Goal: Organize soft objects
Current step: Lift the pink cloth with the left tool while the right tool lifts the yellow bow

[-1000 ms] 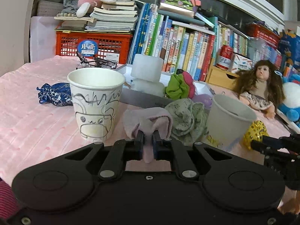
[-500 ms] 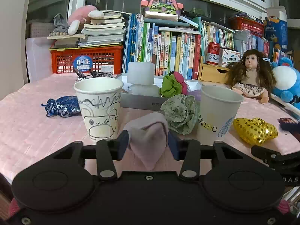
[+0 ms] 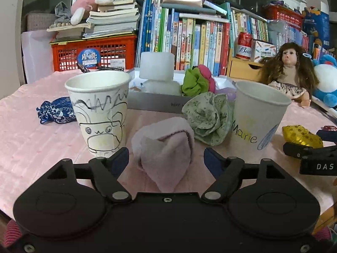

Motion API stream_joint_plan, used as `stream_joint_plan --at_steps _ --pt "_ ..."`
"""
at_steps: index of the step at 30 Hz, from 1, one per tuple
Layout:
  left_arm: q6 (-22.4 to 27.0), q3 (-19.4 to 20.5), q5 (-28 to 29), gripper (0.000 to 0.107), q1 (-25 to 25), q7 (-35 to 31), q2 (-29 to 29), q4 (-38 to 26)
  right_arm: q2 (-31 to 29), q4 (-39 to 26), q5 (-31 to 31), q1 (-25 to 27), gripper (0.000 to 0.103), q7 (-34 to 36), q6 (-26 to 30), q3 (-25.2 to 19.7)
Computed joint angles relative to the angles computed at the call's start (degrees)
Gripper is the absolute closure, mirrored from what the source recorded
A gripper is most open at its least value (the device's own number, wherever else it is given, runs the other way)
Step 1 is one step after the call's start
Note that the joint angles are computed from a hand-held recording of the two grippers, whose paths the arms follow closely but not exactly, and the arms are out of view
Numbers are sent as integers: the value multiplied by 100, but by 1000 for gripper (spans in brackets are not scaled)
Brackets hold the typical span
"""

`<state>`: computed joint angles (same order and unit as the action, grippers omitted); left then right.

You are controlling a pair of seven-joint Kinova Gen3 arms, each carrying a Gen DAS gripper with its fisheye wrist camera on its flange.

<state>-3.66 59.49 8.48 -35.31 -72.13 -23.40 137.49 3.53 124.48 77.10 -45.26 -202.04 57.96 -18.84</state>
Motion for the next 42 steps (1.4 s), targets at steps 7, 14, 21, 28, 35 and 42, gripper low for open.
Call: stream_joint_plan --at_steps 7,14,21,28,35,42 --pt "191 563 -26 31 -562 79 40 -190 58 -106 -127 59 0 340 -64 67" --pt "221 820 -81 32 -851 173 6 -278 107 -229 -283 56 0 621 -53 88" --pt "170 1208 -140 38 -1242 252 -166 -303 166 -284 -308 -17 2 756 11 89" --pt "170 1138 -210 70 -1213 285 -218 -323 136 -49 117 -164 16 374 109 2" --pt "208 477 -234 84 -625 254 -122 -321 72 -48 254 -228 33 235 290 -48" --pt "250 -552 -300 84 379 103 -221 -283 39 -164 200 -214 64 45 513 -25"
